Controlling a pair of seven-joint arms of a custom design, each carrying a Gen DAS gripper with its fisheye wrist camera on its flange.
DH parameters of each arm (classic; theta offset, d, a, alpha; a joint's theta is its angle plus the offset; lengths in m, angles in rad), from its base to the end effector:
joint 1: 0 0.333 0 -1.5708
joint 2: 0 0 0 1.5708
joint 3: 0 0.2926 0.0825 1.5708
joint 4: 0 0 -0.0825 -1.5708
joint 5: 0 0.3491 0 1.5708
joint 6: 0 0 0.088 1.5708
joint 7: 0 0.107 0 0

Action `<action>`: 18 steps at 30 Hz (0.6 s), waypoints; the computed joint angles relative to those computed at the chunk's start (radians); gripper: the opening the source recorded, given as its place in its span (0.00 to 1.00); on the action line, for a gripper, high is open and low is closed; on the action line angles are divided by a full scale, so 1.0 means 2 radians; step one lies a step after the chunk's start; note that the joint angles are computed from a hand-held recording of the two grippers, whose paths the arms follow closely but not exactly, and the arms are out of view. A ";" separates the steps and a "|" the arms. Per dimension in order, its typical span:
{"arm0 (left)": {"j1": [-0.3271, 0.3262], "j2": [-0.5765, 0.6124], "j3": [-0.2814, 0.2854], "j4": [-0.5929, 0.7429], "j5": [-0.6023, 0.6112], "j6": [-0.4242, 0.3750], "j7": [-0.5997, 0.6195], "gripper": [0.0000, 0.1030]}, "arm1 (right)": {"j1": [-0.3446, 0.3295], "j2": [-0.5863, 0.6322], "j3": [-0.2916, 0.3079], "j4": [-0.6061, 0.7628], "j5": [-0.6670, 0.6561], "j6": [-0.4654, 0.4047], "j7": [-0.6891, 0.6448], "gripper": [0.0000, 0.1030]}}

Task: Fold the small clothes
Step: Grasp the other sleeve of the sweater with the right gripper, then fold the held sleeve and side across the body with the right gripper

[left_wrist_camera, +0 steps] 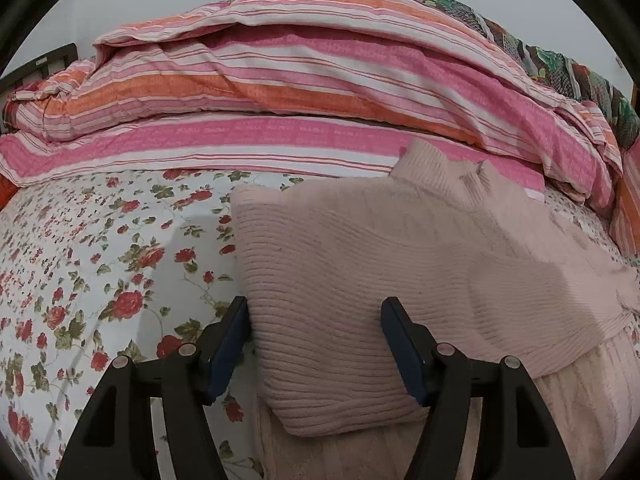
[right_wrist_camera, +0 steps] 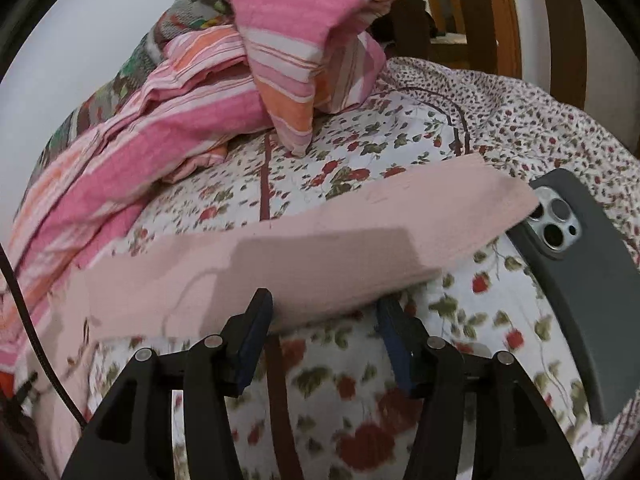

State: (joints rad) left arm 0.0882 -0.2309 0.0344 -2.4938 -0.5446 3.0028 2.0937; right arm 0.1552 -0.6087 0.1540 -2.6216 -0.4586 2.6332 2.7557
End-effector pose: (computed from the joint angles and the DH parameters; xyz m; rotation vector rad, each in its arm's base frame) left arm 0.4571 0.0946 0.4493 -1.8847 1.6819 -0.7498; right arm 0.3625 0.1321 0.5034 -1.2376 2.1865 -0.5930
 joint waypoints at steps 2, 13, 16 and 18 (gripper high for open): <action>0.001 0.000 -0.001 0.000 0.003 0.000 -0.002 0.64 | -0.010 0.006 0.010 0.011 -0.009 -0.013 0.008 0.34; -0.026 -0.011 0.032 0.007 -0.078 -0.020 0.051 0.73 | -0.005 0.049 0.069 0.128 -0.140 -0.128 0.049 0.06; -0.041 -0.021 0.057 0.011 -0.145 -0.028 0.092 0.77 | 0.009 0.070 0.086 0.177 -0.173 -0.157 0.061 0.06; -0.036 -0.025 0.067 0.019 -0.181 -0.050 0.109 0.78 | 0.021 0.091 0.096 0.216 -0.191 -0.172 0.061 0.06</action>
